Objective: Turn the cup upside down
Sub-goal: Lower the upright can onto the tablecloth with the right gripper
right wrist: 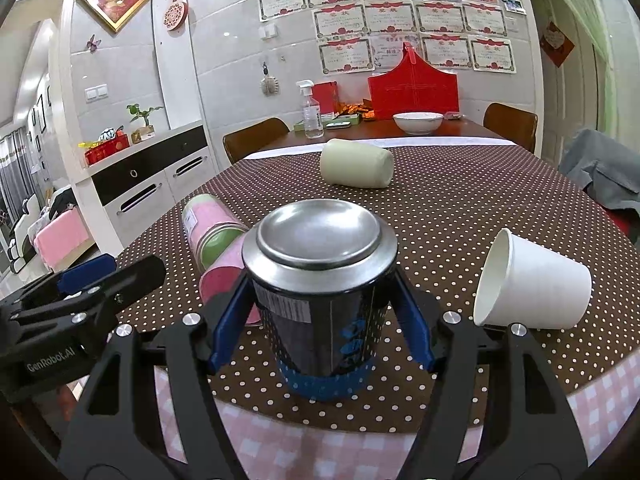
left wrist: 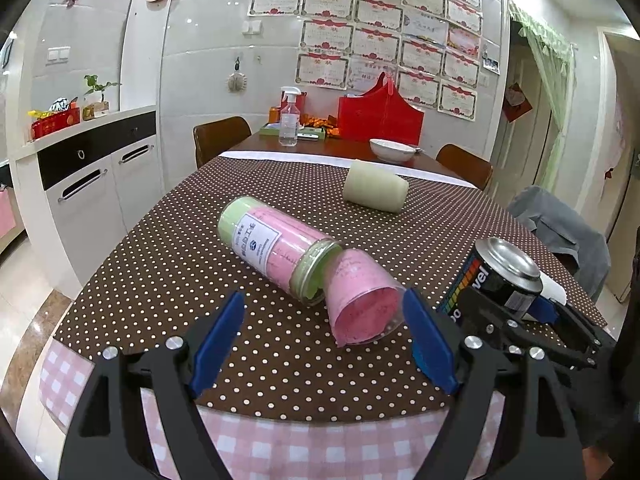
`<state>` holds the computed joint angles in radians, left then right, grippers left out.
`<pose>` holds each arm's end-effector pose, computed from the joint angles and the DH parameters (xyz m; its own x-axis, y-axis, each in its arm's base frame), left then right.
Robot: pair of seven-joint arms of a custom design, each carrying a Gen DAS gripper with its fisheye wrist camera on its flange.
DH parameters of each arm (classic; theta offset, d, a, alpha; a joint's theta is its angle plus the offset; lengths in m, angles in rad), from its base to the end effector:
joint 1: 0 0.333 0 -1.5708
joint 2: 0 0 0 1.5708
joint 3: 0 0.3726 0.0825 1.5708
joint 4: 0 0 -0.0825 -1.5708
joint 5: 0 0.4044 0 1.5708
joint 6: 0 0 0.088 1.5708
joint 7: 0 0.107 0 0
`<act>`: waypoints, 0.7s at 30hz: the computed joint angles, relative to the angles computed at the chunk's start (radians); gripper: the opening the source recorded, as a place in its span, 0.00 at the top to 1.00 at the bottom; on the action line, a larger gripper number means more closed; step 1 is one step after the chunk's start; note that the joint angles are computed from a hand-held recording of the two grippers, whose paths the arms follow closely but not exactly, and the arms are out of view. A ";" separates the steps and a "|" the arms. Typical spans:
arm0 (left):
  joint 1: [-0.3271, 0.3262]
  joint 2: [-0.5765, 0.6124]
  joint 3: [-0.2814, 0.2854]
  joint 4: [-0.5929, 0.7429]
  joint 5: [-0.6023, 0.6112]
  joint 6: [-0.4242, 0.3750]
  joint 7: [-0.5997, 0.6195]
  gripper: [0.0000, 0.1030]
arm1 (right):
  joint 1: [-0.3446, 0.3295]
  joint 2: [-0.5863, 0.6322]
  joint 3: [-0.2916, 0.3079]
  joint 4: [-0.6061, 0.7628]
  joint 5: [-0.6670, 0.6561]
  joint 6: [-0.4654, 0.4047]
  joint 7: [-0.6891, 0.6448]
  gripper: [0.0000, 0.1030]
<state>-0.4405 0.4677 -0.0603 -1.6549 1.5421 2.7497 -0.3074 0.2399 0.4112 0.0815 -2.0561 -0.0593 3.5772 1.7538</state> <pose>0.6356 -0.3859 0.4198 0.0117 -0.9936 0.1123 -0.5055 -0.1028 -0.8567 0.6415 0.2139 0.4093 0.2720 -0.9491 -0.1587 -0.4705 0.0127 -0.8823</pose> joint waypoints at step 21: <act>-0.001 -0.130 -0.073 -0.121 0.141 -0.179 -0.131 0.21 | 0.008 -0.082 -0.015 -0.101 0.007 0.124 -0.015 0.24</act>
<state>-0.4418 0.3375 -0.1334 -1.7760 1.6834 2.5707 -0.4381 0.2482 0.3294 0.0663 -2.1570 -0.0527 3.7013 1.7383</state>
